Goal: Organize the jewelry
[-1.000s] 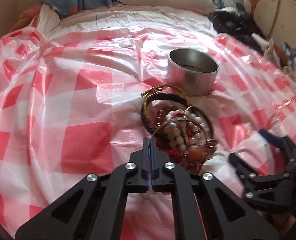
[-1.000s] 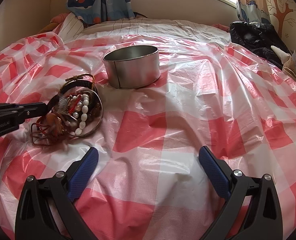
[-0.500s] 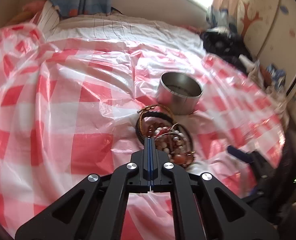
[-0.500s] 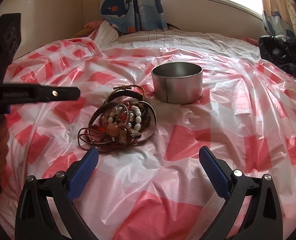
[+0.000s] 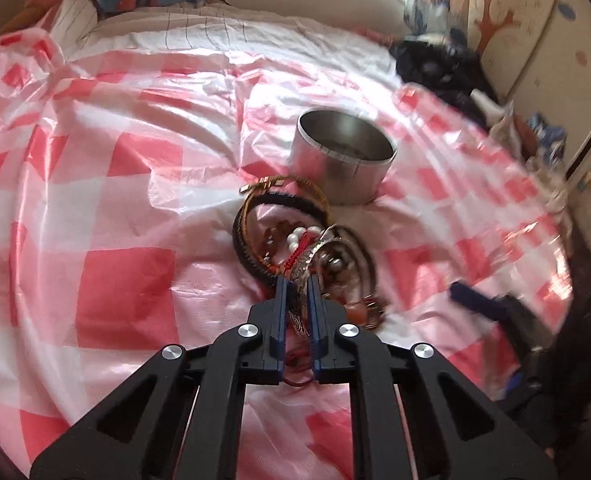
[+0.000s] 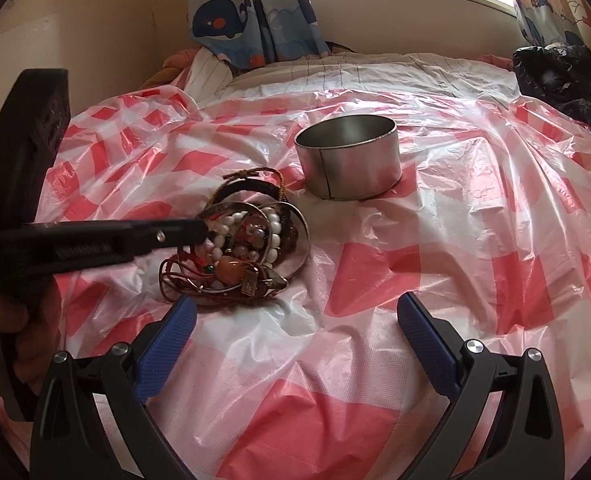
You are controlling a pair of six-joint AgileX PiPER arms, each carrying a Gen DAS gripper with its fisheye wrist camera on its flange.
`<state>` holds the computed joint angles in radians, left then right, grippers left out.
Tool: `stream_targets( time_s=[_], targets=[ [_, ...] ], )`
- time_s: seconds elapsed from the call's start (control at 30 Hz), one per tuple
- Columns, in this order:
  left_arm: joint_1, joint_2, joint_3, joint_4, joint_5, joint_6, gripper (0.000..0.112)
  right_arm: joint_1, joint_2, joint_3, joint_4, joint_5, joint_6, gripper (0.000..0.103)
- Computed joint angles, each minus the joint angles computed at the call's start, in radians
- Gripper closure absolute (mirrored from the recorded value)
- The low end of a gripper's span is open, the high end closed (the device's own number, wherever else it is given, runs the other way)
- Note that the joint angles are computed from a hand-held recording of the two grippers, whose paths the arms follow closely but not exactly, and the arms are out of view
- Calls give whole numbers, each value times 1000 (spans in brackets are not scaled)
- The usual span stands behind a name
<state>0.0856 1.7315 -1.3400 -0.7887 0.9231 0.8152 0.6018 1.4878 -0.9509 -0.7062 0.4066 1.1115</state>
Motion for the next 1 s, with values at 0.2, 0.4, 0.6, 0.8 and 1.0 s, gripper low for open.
stream_targets(
  time_s=[0.2,0.4,0.6,0.8,1.0],
  targets=[
    [114,-15,-18,-155,179,74,104,47,-1,-11,-50,14,-8,7],
    [98,-58,-7,-86,132,37,105,46,1,-11,-45,2,-17,7],
    [156,-56,-15,-166,201,108,107,34,-4,-8,5,-19,-69,7],
    [187,-42,-28,-205,232,98,107,18,3,-24,151,-47,-227,7],
    [202,-40,-22,-228,218,89,106,-17,40,-75,428,-49,-511,7]
  ],
)
